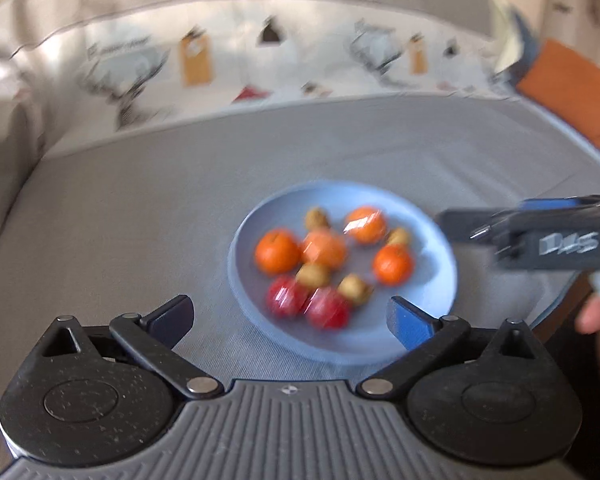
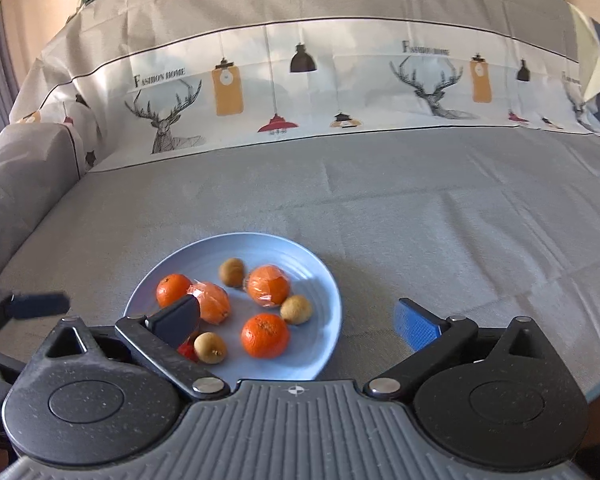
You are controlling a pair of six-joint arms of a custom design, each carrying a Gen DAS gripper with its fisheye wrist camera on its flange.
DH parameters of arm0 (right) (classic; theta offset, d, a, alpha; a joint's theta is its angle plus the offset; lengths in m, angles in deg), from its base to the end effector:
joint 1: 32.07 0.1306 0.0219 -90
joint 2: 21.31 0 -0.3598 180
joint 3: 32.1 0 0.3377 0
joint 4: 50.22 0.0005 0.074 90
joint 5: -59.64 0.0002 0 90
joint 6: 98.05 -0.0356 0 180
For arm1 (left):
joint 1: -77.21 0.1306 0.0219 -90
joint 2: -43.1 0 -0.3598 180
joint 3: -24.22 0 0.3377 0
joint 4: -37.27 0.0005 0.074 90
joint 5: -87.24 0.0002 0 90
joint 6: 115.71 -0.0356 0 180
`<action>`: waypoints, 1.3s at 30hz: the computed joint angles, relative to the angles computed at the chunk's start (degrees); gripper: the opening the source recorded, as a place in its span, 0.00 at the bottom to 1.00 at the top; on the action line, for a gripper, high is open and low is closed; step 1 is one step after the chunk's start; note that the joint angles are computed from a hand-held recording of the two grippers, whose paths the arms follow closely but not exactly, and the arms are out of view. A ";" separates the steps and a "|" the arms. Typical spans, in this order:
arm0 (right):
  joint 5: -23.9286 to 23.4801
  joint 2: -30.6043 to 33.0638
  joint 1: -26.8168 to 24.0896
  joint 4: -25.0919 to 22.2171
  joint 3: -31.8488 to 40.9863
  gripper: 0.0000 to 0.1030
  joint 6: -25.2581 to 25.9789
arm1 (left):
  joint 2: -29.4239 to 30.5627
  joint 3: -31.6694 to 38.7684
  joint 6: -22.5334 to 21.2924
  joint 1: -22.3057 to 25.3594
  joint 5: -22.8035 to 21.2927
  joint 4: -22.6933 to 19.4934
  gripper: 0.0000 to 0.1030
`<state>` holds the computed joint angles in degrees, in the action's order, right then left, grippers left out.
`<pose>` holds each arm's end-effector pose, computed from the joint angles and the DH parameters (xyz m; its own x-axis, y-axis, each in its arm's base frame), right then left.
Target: Organize fruits
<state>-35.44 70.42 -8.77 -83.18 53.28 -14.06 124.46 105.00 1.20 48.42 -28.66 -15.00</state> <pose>0.4150 0.1816 0.3834 -0.6265 -0.1563 -0.7636 -0.3935 0.9091 0.1368 0.3310 -0.1647 0.3983 -0.7143 -0.0720 -0.6961 -0.1360 0.9900 0.0371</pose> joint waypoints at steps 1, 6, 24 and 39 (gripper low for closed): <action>0.72 -0.83 0.03 -0.48 -0.47 0.99 -0.44 | 0.10 0.45 1.87 -0.51 -0.45 -2.15 0.99; 3.76 -0.84 0.90 -6.50 0.21 0.99 -0.94 | 0.04 0.88 4.49 -0.77 -1.14 -5.37 0.99; 4.69 3.96 1.80 -8.62 3.25 0.99 -1.20 | 2.09 1.50 7.79 4.29 3.29 -6.44 0.99; 5.62 4.57 2.50 -9.58 3.82 0.99 0.50 | 1.59 1.30 7.72 5.03 4.35 -6.20 0.99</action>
